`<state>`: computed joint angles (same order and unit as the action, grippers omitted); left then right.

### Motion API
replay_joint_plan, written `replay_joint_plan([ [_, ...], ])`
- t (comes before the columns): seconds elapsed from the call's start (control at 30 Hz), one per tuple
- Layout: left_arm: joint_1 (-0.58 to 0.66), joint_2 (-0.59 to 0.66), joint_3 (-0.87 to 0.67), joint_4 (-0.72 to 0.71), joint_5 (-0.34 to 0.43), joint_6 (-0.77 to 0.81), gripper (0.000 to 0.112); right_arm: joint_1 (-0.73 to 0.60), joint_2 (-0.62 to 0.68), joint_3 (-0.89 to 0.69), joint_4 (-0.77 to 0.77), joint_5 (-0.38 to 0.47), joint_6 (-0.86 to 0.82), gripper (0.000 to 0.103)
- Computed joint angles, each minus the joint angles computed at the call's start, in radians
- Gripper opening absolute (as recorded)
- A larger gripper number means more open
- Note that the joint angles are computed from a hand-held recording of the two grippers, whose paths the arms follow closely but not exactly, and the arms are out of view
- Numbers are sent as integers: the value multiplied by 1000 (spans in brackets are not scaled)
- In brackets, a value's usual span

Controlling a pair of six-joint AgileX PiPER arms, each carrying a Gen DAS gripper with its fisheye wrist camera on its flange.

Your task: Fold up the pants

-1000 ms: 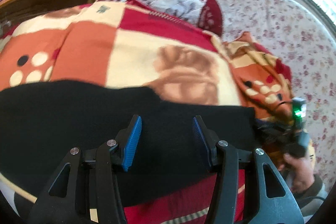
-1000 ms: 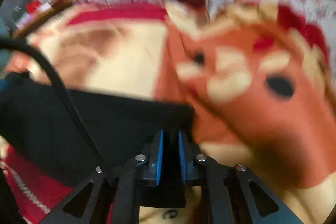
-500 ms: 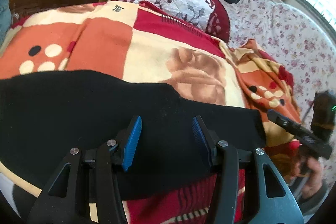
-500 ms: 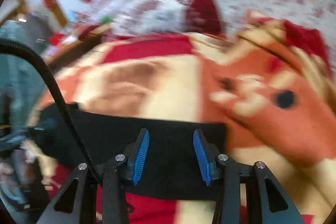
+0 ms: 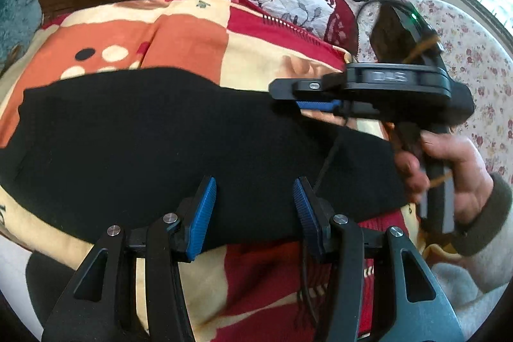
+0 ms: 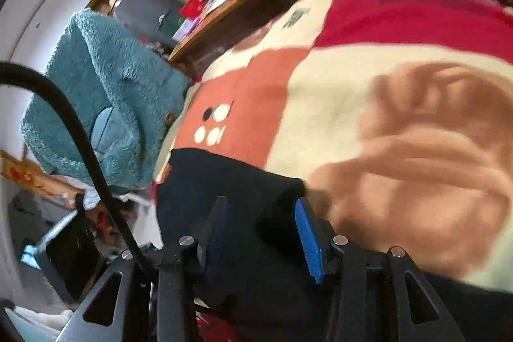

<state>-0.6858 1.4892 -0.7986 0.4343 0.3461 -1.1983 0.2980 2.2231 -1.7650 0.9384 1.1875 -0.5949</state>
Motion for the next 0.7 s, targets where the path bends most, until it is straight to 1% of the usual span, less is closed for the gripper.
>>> replay_joint_plan([
  [0.03, 0, 0, 5, 6, -6, -5, 50, 13, 2, -13, -32, -21, 4, 17],
  [0.07, 1, -1, 7, 10, -9, -7, 50, 23, -6, -12, -59, -45, 4, 11],
  [0.1, 1, -4, 8, 22, -12, -18, 50, 35, -22, -5, -75, -78, -1, 9],
  [0.17, -1, 0, 13, 69, -18, -71, 50, 49, -49, 7, -114, -123, -7, 9],
  [0.2, 0, 15, 14, 92, -24, -97, 50, 58, -53, -1, -160, -142, -1, 8],
  [0.27, -2, 42, 18, 115, -32, -131, 50, 101, -73, 32, -314, -247, 40, 7],
  [0.3, -11, 45, 21, 169, -31, -190, 50, 113, -64, 44, -346, -263, 51, 7],
  [0.33, -19, 43, 19, 192, -23, -212, 50, 108, -47, 40, -339, -240, 69, 7],
  [0.37, -25, 41, 16, 193, -13, -207, 50, 93, -49, 61, -299, -240, 55, 7],
  [0.4, -26, 37, 17, 190, -12, -200, 50, 75, -74, 108, -244, -266, 25, 7],
  [0.47, -15, 20, 27, 152, -23, -172, 50, 52, -111, 148, -210, -288, 9, 8],
  [0.5, -10, 7, 32, 147, -29, -172, 50, 33, -133, 167, -188, -284, 2, 9],
  [0.53, -14, -9, 36, 173, -17, -204, 50, 14, -161, 193, -153, -283, -17, 10],
  [0.57, -23, -16, 30, 202, 15, -236, 50, 1, -192, 224, -121, -284, -42, 11],
  [0.63, -34, -31, 24, 235, 69, -275, 50, -4, -248, 276, -115, -287, -62, 20],
  [0.67, -31, -48, 30, 233, 83, -282, 50, -3, -271, 296, -118, -287, -75, 23],
  [0.7, -24, -61, 36, 226, 91, -282, 50, 1, -297, 322, -117, -293, -95, 31],
])
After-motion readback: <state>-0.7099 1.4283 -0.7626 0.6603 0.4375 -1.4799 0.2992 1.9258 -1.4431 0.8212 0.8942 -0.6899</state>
